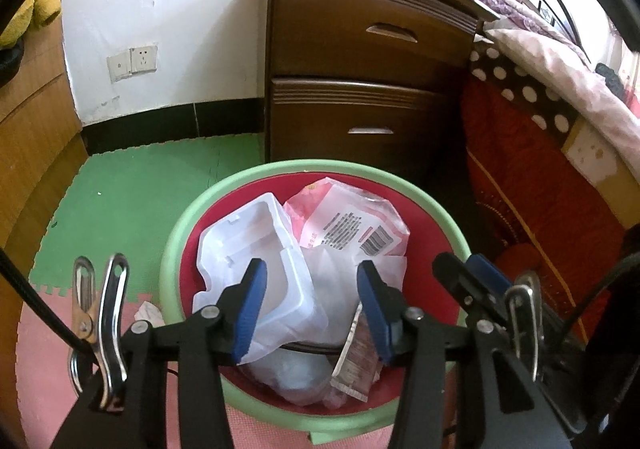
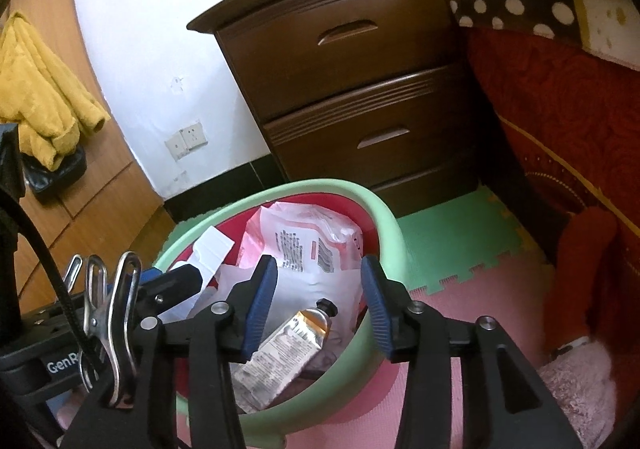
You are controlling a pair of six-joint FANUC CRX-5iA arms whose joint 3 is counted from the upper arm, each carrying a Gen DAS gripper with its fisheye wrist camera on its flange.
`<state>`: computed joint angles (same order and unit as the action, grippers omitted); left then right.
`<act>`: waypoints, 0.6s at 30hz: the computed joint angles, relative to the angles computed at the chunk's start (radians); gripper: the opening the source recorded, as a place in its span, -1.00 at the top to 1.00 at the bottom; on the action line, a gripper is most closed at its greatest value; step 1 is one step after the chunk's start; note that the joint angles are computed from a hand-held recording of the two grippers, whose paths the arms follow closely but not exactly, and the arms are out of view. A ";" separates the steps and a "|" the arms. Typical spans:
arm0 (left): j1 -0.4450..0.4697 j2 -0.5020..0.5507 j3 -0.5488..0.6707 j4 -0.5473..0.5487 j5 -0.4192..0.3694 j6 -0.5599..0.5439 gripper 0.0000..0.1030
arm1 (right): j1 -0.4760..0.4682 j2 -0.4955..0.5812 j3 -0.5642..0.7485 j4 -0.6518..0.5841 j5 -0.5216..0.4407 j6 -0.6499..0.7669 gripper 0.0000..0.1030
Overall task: Collect trash
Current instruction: 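Withdraw both open tools from the bucket toward the white glove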
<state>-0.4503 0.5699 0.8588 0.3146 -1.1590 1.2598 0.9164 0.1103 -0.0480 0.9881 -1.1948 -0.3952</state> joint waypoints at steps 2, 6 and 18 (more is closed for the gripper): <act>0.002 -0.009 -0.009 0.005 0.008 -0.010 0.04 | 0.002 -0.001 -0.005 0.014 0.001 -0.009 0.12; 0.008 -0.029 -0.030 0.011 0.025 -0.024 0.04 | 0.006 -0.005 -0.015 0.040 0.010 -0.023 0.11; 0.039 -0.084 -0.088 0.030 0.053 -0.065 0.04 | 0.031 0.003 -0.022 0.098 0.007 -0.017 0.08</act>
<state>-0.4114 0.4856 0.7711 0.3451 -1.1064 1.1951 0.9475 0.1129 -0.0697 1.0861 -1.1879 -0.4118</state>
